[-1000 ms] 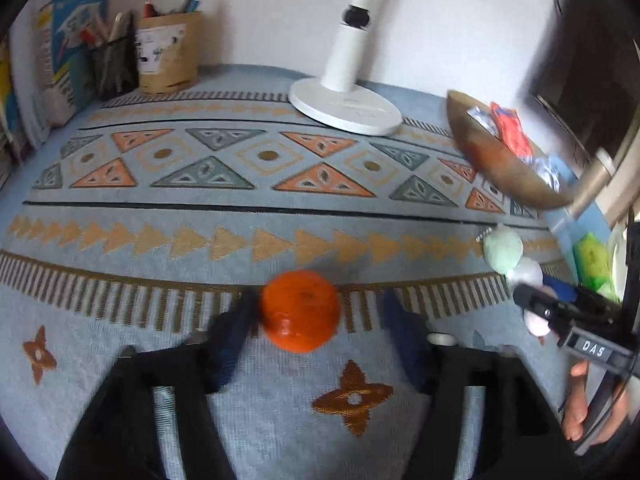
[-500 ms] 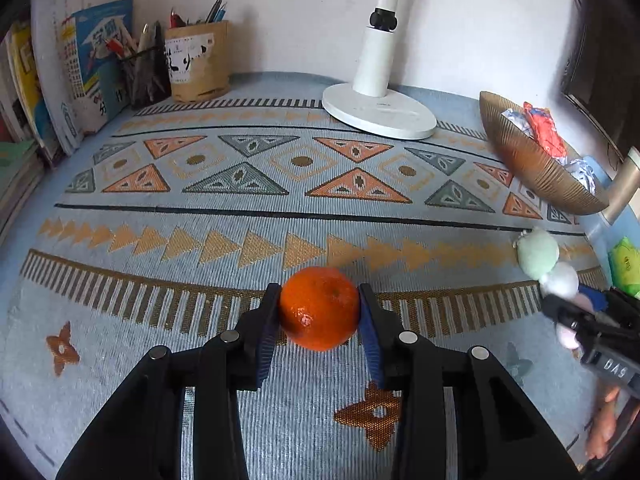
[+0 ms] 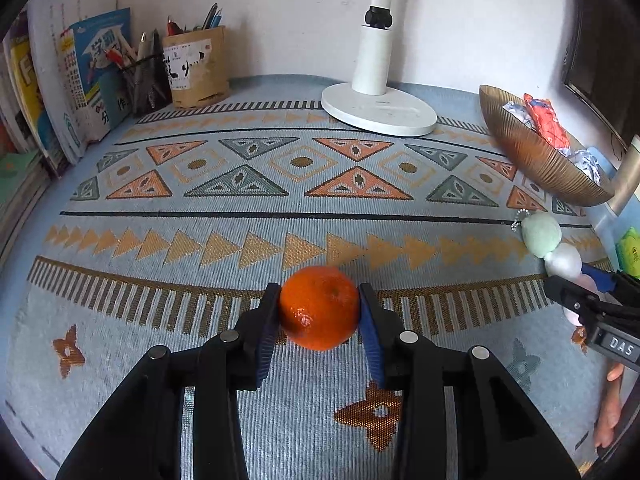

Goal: Organize objects
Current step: 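Lift the orange and plush ball string off the rug with both grippers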

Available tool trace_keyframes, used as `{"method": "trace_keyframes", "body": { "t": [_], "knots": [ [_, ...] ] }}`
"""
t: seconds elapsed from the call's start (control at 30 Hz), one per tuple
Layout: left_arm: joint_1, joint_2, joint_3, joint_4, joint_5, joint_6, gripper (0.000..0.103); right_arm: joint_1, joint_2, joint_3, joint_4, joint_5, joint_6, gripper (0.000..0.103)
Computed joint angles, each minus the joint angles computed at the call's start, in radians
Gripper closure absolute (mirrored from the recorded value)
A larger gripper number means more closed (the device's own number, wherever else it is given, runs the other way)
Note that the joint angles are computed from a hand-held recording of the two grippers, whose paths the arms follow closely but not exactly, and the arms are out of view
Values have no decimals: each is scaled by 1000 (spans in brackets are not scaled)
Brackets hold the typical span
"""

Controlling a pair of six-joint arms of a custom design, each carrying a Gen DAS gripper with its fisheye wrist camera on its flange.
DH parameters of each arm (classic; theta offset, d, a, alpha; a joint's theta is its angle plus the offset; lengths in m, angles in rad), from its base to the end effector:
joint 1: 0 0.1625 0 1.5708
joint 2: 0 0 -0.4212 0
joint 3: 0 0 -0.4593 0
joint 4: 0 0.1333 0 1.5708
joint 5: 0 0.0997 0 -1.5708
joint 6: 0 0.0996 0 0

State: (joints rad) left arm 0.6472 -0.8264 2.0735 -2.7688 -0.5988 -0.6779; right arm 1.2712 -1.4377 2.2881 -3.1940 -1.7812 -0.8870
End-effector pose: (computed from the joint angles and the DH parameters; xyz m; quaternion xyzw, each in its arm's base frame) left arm -0.2915 -0.4905 -0.0241 0.1197 0.8759 -0.3201 0.3407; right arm -0.0396 -0.5093 0.2347 0.2288 -0.8932 0.2563 0.2902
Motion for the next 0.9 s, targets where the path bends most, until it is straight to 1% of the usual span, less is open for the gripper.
{"method": "trace_keyframes", "body": {
  "t": [0.07,0.13,0.23,0.27,0.43,0.57,0.67,0.83,0.87,0.9],
  "knots": [
    [2,-2,0,10,2,-2,67,-3,-4,1,2,4,6,36],
    [3,-2,-9,57,10,-30,66,-8,-10,-1,18,12,17,36],
    [0,1,-14,80,19,-37,66,-7,-6,-2,3,5,23,36],
    [-1,1,-14,83,20,-40,66,-6,-1,-1,-10,-4,28,36],
    [-4,6,-17,88,22,-49,66,-8,-4,5,-25,1,32,36],
    [-6,9,-20,94,23,-55,66,-7,-4,3,-16,-2,32,35],
    [-3,5,-18,90,21,-36,65,-8,-5,3,-11,0,32,33],
    [0,0,-12,78,17,-26,65,-7,-5,1,-10,-2,32,33],
    [0,0,-12,78,17,-27,65,-6,-5,1,-9,-3,32,32],
    [0,-1,-12,76,15,-25,64,-6,-5,2,-9,-3,33,27]
  ]
}}
